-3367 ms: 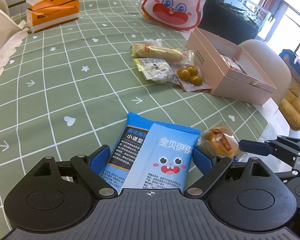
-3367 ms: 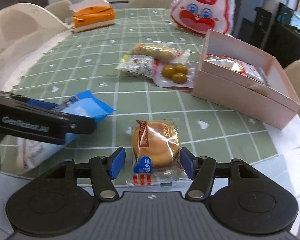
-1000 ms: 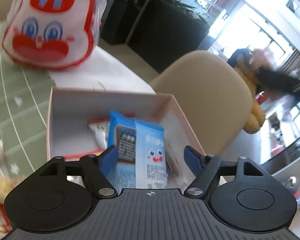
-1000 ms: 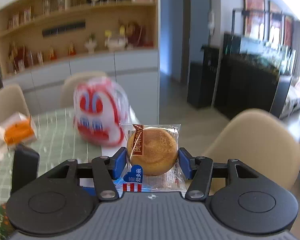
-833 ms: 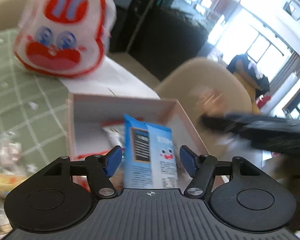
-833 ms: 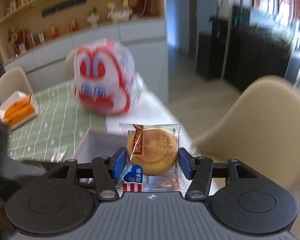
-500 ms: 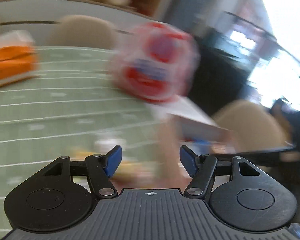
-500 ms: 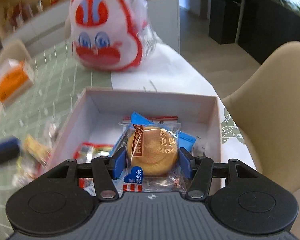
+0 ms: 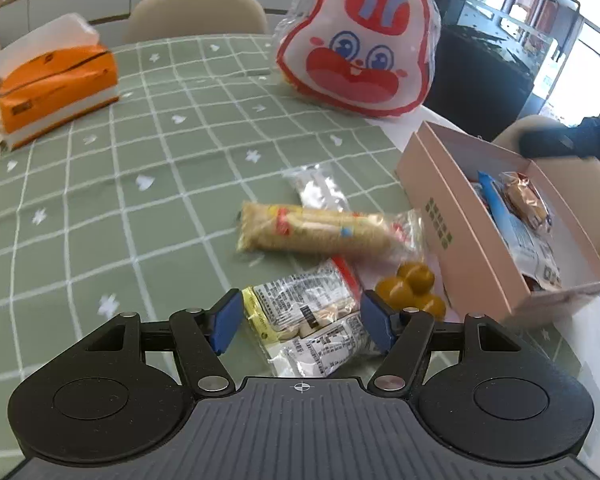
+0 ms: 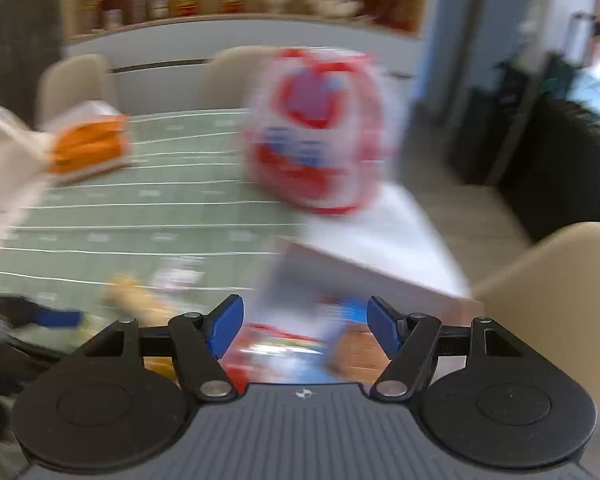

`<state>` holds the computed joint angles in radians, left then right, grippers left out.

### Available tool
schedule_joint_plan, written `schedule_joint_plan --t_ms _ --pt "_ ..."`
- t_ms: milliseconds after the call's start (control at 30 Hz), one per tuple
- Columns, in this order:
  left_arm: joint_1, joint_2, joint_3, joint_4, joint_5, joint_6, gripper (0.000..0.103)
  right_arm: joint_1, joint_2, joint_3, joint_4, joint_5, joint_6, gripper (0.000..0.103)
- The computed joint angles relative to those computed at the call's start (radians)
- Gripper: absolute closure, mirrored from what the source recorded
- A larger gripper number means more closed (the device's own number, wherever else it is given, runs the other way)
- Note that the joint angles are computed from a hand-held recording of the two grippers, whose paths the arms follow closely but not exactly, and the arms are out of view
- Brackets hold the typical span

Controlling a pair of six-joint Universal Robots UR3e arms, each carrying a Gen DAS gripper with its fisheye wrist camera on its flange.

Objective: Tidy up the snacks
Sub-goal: 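Grasp the clear plastic packet with the right gripper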

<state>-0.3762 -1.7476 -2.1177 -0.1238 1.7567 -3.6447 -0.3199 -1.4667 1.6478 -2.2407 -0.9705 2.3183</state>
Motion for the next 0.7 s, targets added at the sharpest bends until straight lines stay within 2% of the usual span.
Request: schedule_joint_plan --t_ms 133,167,200,233,267,367,467,567,600,633,700 --pt "0.056 0.114 -0.138 0.061 -0.072 -0.022 0.034 0.209 0.129 -0.165 0.094 -0.099 0.128 0.034" --pt "0.063 0.146 -0.166 0.066 -0.084 -0.029 0.034 0.215 0.14 -0.189 0.117 -0.114 0.126 0.034" --pt "0.076 0.182 -0.204 0.081 -0.101 -0.032 0.034 0.264 0.192 -0.227 0.106 -0.141 0.176 0.035" --pt "0.087 0.22 -0.243 0.094 -0.114 -0.036 0.034 0.348 0.287 -0.283 0.049 -0.229 0.295 0.037" --pt "0.091 0.25 -0.27 0.101 -0.12 -0.046 0.034 0.39 0.355 -0.34 0.037 -0.289 0.352 0.039" --pt "0.114 0.357 -0.366 0.111 -0.154 -0.069 0.034 0.442 0.449 -0.386 -0.014 -0.376 0.439 0.042" --pt "0.129 0.449 -0.436 0.089 -0.183 -0.072 0.034 0.44 0.46 -0.36 -0.021 -0.372 0.46 0.042" --pt "0.154 0.523 -0.503 0.085 -0.213 -0.088 0.034 0.45 0.436 -0.283 -0.106 -0.382 0.464 0.043" --pt "0.159 0.544 -0.52 0.082 -0.22 -0.091 0.034 0.449 0.418 -0.268 -0.102 -0.378 0.461 0.05" --pt "0.163 0.562 -0.531 0.075 -0.224 -0.092 0.034 0.447 0.394 -0.241 -0.101 -0.373 0.448 0.062" --pt "0.162 0.588 -0.541 0.057 -0.223 -0.095 0.034 0.444 0.363 -0.209 -0.086 -0.361 0.413 0.065"
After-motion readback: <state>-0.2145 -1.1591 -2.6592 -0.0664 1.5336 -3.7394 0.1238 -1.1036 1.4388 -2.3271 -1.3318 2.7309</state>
